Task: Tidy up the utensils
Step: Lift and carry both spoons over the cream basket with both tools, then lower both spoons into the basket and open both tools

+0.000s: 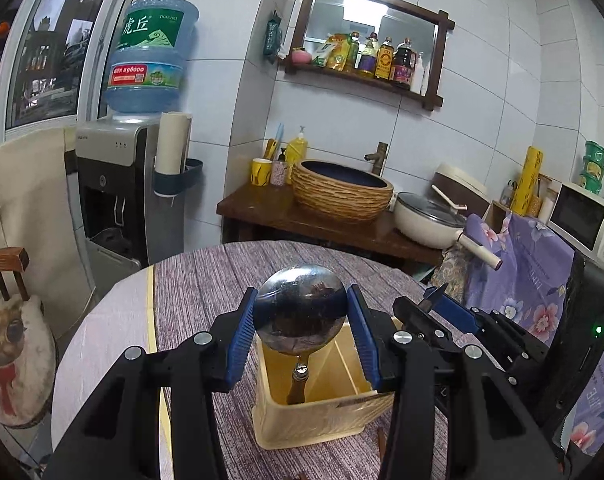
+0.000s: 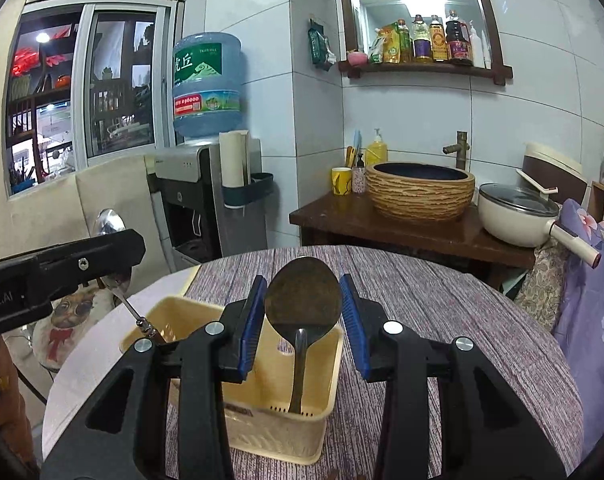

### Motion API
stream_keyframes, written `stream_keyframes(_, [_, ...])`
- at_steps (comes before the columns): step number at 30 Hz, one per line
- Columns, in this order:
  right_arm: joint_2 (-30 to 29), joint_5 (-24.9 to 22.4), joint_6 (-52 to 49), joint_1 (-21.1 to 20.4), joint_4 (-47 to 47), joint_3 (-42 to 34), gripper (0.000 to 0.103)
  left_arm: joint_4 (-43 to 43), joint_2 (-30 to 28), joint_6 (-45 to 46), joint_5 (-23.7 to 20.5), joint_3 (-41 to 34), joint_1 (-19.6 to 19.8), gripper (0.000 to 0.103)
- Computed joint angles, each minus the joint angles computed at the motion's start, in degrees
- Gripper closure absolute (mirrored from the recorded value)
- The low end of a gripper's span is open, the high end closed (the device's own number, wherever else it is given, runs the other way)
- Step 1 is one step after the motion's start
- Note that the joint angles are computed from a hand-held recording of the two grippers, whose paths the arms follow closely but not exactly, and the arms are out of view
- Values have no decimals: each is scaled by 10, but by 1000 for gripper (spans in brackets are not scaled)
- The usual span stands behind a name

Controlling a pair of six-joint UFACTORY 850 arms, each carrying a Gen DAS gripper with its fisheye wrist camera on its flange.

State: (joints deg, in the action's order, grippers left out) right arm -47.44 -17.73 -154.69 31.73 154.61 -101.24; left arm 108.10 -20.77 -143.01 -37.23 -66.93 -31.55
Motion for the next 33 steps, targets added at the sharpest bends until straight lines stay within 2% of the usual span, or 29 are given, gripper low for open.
stream_keyframes(4, [-3, 2, 4, 0, -6, 6, 65, -5, -6, -3, 8, 3, 2, 58])
stream_keyframes(17, [1, -18, -115, 5, 82, 33, 65, 0, -15, -14, 19, 13, 5, 58])
stream_keyframes(22, [12, -45, -110, 0, 85, 52, 50, 33, 1, -47, -9, 32, -2, 56])
stream_keyframes(24, [23, -65, -113, -2, 87, 69, 47, 35, 12, -52, -26, 42, -10, 50])
stream_keyframes(26, [35, -76, -131, -2, 101, 86, 46, 35, 25, -61, -55, 58, -21, 37])
stream_keyframes(28, [52, -88, -142, -4, 111, 109, 41, 26, 35, -61, -79, 68, -33, 28])
stream_keyframes(29, [63, -97, -147, -4, 117, 127, 35, 24, 41, -63, -91, 78, -39, 22])
stream_keyframes(32, [94, -110, -149, -8, 116, 172, 31, 1, 51, -50, -102, 92, -54, 9])
stream_keyframes(33, [104, -109, -156, -8, 123, 187, 29, -9, 53, -44, -101, 95, -57, 8])
